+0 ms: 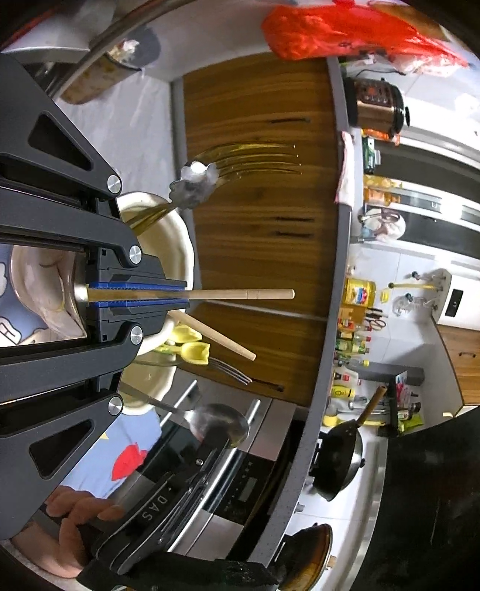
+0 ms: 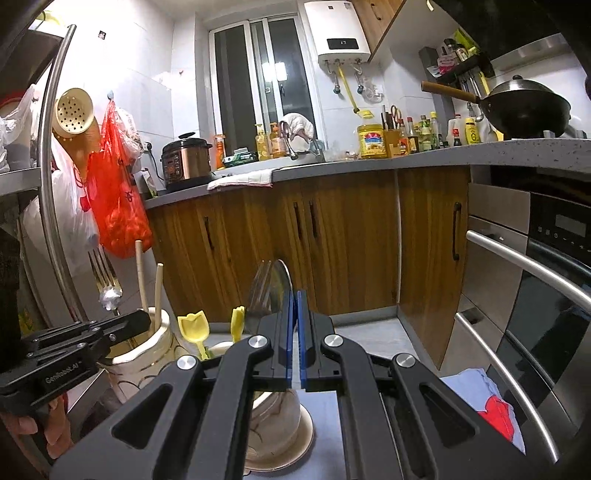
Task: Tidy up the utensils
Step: 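Drop the chopstick into the large cup while the right tool drops the spoon into the small cup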
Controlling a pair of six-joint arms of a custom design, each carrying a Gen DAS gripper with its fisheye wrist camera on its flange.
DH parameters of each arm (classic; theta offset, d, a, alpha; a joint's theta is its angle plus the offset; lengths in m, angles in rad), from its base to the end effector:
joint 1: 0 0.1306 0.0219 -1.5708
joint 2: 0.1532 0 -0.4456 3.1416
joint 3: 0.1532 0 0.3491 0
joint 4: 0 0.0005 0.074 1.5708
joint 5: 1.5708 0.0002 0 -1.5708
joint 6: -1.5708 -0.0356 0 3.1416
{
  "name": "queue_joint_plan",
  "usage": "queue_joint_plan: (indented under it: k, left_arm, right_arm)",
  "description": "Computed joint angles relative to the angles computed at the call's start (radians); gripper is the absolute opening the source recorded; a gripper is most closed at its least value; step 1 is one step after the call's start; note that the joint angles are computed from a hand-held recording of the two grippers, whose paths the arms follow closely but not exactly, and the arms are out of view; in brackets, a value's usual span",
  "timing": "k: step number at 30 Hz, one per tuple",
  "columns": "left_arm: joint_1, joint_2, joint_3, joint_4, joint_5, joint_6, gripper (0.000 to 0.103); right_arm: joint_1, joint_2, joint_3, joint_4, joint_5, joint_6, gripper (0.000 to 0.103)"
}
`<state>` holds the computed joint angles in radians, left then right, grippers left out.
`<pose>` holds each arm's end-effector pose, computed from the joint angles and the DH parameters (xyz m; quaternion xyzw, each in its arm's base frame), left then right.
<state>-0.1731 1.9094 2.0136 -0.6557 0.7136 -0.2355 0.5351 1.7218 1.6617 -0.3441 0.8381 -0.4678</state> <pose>0.6513 -0.1380 0.5067 0.3328 0.7664 -0.2905 0.4664 0.5245 0.2795 0.4961 0.1983 0.7695 -0.0560 0.6044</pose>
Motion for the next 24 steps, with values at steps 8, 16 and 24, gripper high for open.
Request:
queue_joint_plan:
  k: [8,16,24]
  left_arm:
    - [-0.002,0.006,0.008,0.008,-0.013,0.002,0.005]
    - [-0.007,0.016,0.021,0.029,-0.021,0.024,0.008]
    - [-0.007,0.019,0.025,0.04,-0.021,0.04,0.017]
  right_arm:
    - [-0.005,0.003,0.003,-0.019,-0.003,-0.051,0.002]
    - [-0.015,0.001,0.005,-0.033,-0.024,-0.078,0.002]
    - [-0.02,0.004,0.019,-0.061,-0.04,-0.097,0.004]
